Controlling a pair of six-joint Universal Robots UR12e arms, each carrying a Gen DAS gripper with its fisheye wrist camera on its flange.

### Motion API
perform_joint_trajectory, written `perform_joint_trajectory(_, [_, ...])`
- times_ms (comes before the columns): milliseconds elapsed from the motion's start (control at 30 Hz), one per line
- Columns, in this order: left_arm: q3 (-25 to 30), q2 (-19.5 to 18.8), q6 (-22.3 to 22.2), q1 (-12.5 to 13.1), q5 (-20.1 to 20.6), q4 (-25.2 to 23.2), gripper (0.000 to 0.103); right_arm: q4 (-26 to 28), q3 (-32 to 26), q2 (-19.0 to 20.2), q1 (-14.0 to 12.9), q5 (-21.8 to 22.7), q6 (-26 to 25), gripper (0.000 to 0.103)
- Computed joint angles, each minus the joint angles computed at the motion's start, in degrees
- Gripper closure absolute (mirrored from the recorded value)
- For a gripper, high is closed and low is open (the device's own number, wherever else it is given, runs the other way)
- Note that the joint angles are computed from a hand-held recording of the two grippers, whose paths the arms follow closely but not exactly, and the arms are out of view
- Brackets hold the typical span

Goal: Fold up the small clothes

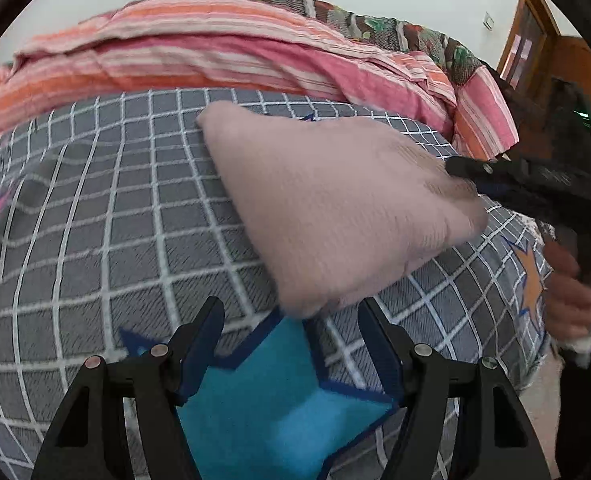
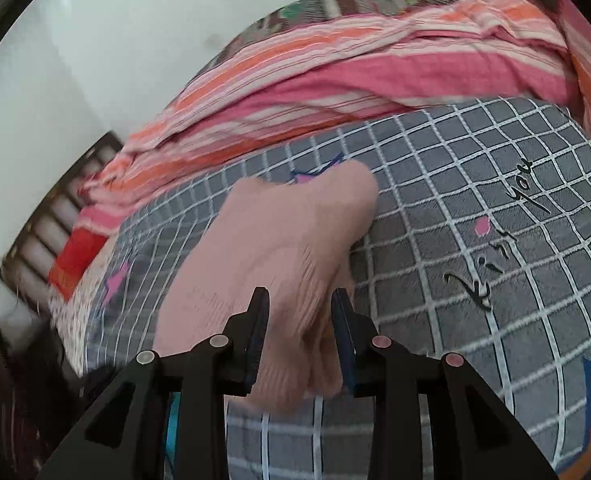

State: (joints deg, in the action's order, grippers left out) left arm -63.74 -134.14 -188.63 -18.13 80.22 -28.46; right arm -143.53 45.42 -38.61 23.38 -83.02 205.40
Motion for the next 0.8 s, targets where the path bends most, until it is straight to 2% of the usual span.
perform_joint_trajectory(33, [0.96, -0.42, 0.85, -0.38, 1.07, -0.96, 0.041, -1.00, 1.16, -0.47, -0.14, 1.05, 0.21, 0.071])
perform_joint_trajectory(100, [3.66, -1.54, 2.64, -1.32, 3.81, -3.88, 0.058, -1.05, 0.84, -0.07, -0.02, 1.99, 0.74, 0.071])
perform_joint_trajectory(167, [4.73, -1.96, 3.37, -1.88, 5.67, -3.66, 0.080, 1.12, -0.99, 0.99, 0.12, 2.29, 0.73, 0.083])
perform_joint_trajectory(200, [4.45, -1.82, 3.45, -2.04, 7.25, -2.25, 0.087, 1.48, -1.63, 1.41, 0.16, 2.59, 0.47, 0.097])
perform_joint_trajectory(233, [4.20, -1.61, 3.01, -1.84, 7.22, -1.24, 0.090, -0.05, -1.21, 1.34, 0.22, 2.08, -0.03, 0.097])
perform_joint_trajectory(300, [3.10, -0.90, 0.07, -0.76, 4.15, -0.21, 0.090, -6.26, 1.89, 0.07, 0.33, -0.63, 1.01, 0.098])
perform_joint_trajectory(333, [2.74, -0.70, -1.19, -0.31, 2.96, -0.63, 0.090, -6.15, 2.42, -0.24, 0.24, -0.90, 0.51, 0.098])
perform_joint_trajectory(400, [2.47, -0.72, -1.85, -0.03, 1.42, -2.15, 0.090, -1.46, 1.66, 0.15, 0.01, 0.06, 0.76, 0.098])
perform_joint_trajectory(467, [2.06, -0.57, -1.80, -0.17, 0.84, -3.42, 0.087, 2.12, 0.59, 0.80, 0.32, -0.97, -0.67, 0.098])
perform_joint_trajectory(567, [-0.22, 0.69, -2.76, 0.67, -4.31, -3.57, 0.079, 1.39, 1.16, 0.29, 0.83, -3.48, -3.32, 0.092])
perform_joint_trajectory(633, [-2.23, 1.81, -3.46, 1.10, -5.56, -1.57, 0.078, -0.40, 1.69, -0.31, 1.05, -4.52, -5.06, 0.081])
perform_joint_trajectory(700, [-4.01, 2.78, -4.43, 1.41, -5.47, 2.09, 0.071, -1.35, 1.63, -0.60, 1.23, -6.33, -6.84, 0.077])
perform_joint_trajectory(767, [-3.86, 2.79, -5.68, 1.59, -5.01, 5.28, 0.051, -1.62, 0.09, 0.03, 1.43, -8.04, -8.11, 0.077])
perform_joint_trajectory(800, [-2.78, 2.26, -5.69, 1.56, -4.79, 5.90, 0.050, -1.53, -0.78, 0.48, 1.43, -8.30, -8.43, 0.076])
